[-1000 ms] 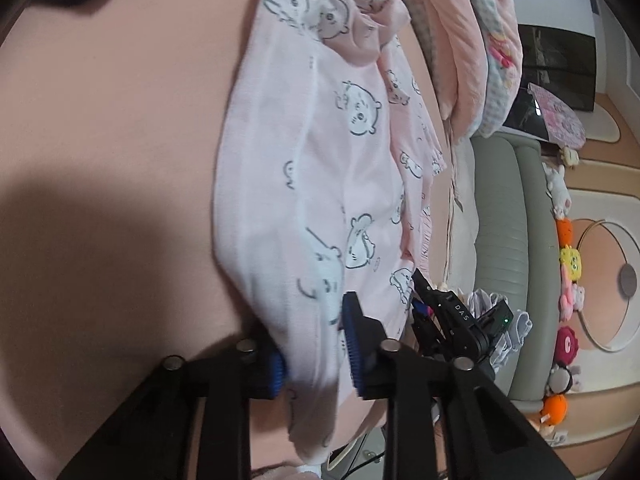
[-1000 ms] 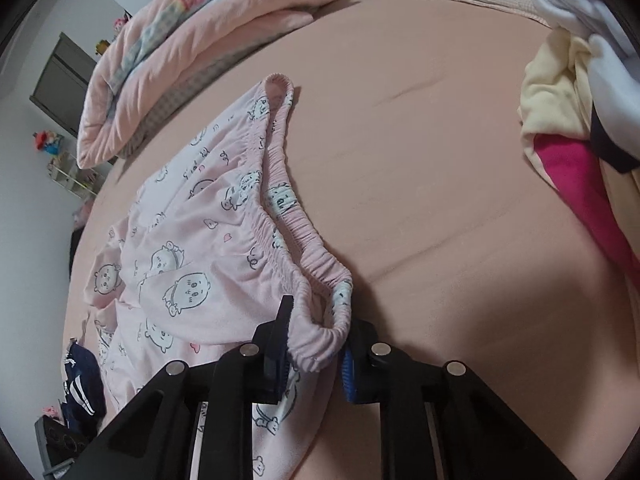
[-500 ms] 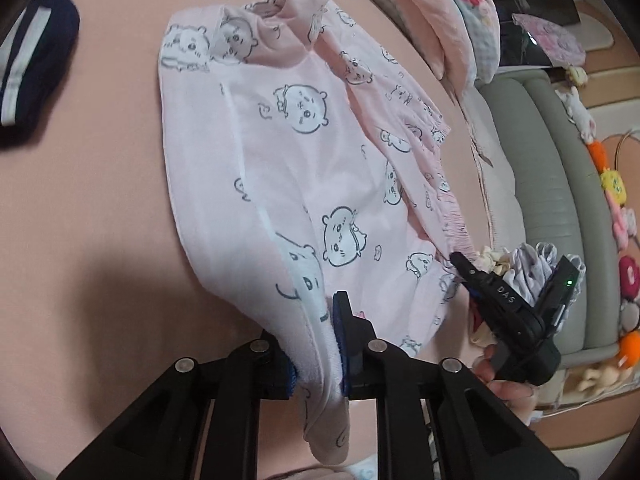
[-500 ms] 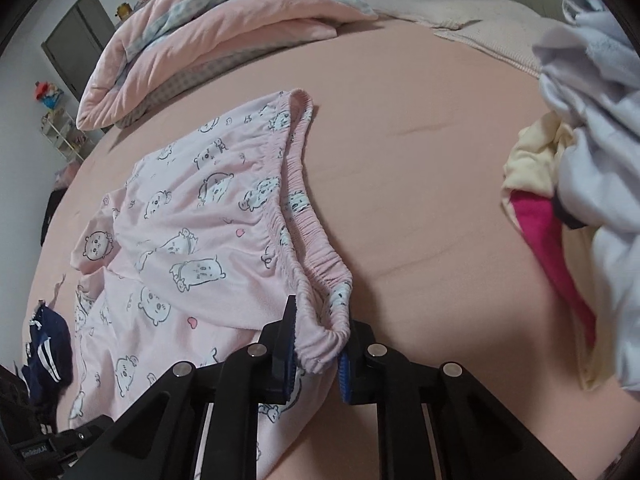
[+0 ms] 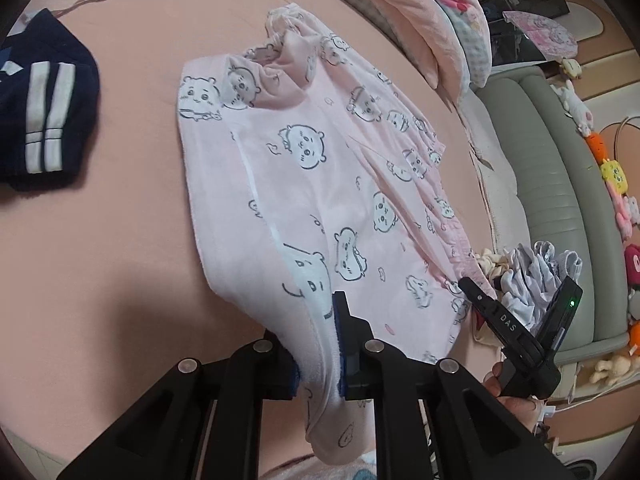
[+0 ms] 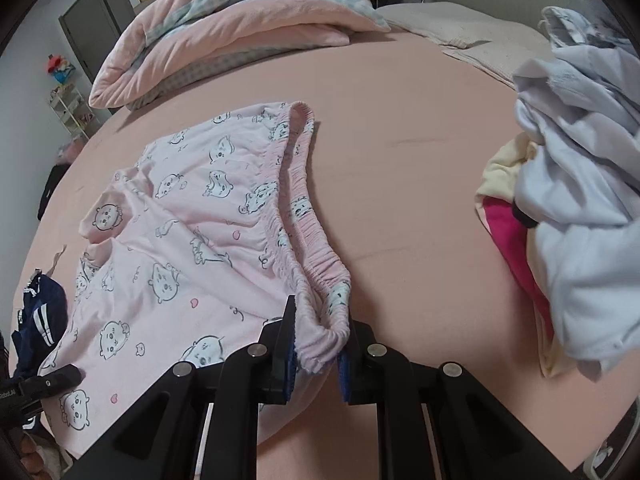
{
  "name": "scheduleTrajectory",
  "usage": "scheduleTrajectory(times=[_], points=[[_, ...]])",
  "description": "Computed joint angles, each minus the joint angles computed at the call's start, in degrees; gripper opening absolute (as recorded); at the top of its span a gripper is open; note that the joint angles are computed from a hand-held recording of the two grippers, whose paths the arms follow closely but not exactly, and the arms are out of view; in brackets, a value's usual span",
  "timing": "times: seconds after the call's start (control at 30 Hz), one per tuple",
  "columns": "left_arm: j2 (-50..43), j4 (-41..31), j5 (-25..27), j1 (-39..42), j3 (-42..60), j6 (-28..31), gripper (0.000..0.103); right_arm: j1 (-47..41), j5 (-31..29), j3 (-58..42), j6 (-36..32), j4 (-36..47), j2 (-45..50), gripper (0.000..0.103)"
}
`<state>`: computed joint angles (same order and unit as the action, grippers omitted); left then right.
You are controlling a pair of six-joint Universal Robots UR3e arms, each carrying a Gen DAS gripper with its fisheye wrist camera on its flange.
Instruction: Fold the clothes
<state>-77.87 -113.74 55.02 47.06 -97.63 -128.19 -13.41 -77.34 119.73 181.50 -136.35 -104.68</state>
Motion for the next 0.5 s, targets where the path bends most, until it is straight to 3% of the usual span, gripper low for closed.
scheduleTrajectory(times=[0.37, 0.5], points=[[1.6, -4.86, 0.85, 4.71, 0.83, 4.67, 0.011, 0.6, -0.87, 1.63, -2.16, 5.7, -7.18, 0.014], [2.1, -3.11, 1.24, 4.22, 0.11, 3.42, 0.011, 1.66, -1.42, 1.63, -1.17, 7.34, -8.04, 0.014]])
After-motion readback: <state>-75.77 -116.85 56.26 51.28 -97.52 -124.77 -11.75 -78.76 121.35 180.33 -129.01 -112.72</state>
